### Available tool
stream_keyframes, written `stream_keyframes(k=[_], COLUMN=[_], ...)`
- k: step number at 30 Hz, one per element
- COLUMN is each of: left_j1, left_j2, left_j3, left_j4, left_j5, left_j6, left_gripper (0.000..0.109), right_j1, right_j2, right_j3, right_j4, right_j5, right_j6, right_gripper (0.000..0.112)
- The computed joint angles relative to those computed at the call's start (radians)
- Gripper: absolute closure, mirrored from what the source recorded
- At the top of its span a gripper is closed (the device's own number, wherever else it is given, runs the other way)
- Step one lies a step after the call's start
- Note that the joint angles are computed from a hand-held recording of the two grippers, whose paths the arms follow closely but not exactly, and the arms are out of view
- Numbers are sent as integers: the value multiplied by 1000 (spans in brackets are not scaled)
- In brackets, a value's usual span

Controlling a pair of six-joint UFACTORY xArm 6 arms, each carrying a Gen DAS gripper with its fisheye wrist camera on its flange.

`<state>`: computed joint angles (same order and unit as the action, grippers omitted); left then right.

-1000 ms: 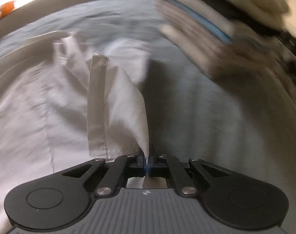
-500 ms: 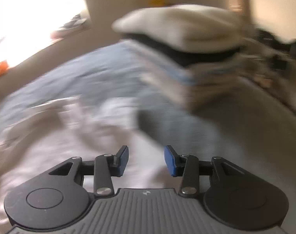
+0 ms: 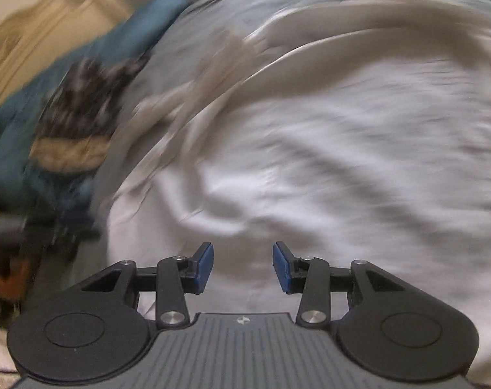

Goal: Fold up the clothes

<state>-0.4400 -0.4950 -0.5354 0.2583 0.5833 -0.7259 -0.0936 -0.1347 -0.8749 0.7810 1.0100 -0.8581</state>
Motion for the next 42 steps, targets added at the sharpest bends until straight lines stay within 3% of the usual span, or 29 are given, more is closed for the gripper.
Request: stream_keyframes(k=[2,8,12,14,16,17,21,22,25,29,30,33,37,38,40,41,42], left_j1=[30,111,147,160,162,159,175,184,198,168,158,132,121,119,115,119,118], left_j2=[-23,-5,39,86,142,166,182,175,120,80,76,74,100,107,122,126,128], left_j3=[35,112,131,108,59,39,40,53,120,159,166,191,197,198,198,199,203], left_j4=[21,-19,-87,-34,76,110,199,193,14,-152,-194,-292,-253,-259,-275,-255,-271], left_j5=[-14,-194,-337,-364,-332,-312,-328,-346,-418,-425,-432,-477,-521,-533,-555,-566,-580], left_j6=[-48,-87,-57,-80,-130,-136,-231,-244,-152,-39,-17,18,-30,-23,-7,-20,-4], left_gripper=[61,61,61,61,62,65,102,103,105,105,105,105,104,104,103,103,102], right_j1=[38,132,156,148,133,127,119,119,149,264,299,436,587,603,603,603,601], right_j2=[13,32,30,69,122,147,209,224,269,300,311,364,478,520,628,686,738], right_j3=[-3,-18,-30,-78,-140,-172,-257,-276,-323,-395,-417,-464,-516,-553,-684,-762,-838], right_j4=[-14,-52,-47,-32,-7,7,44,48,64,34,14,-60,-214,-282,-416,-482,-533], right_j5=[33,136,69,27,-9,-23,-70,-82,-118,-166,-180,-287,-512,-530,-469,-424,-378], right_j6=[-15,-61,-73,-30,26,53,117,131,132,-24,-74,-245,-384,-353,-190,-107,-33], right_gripper=[69,69,69,69,69,69,69,69,69,68,64,30,19,19,20,31,67])
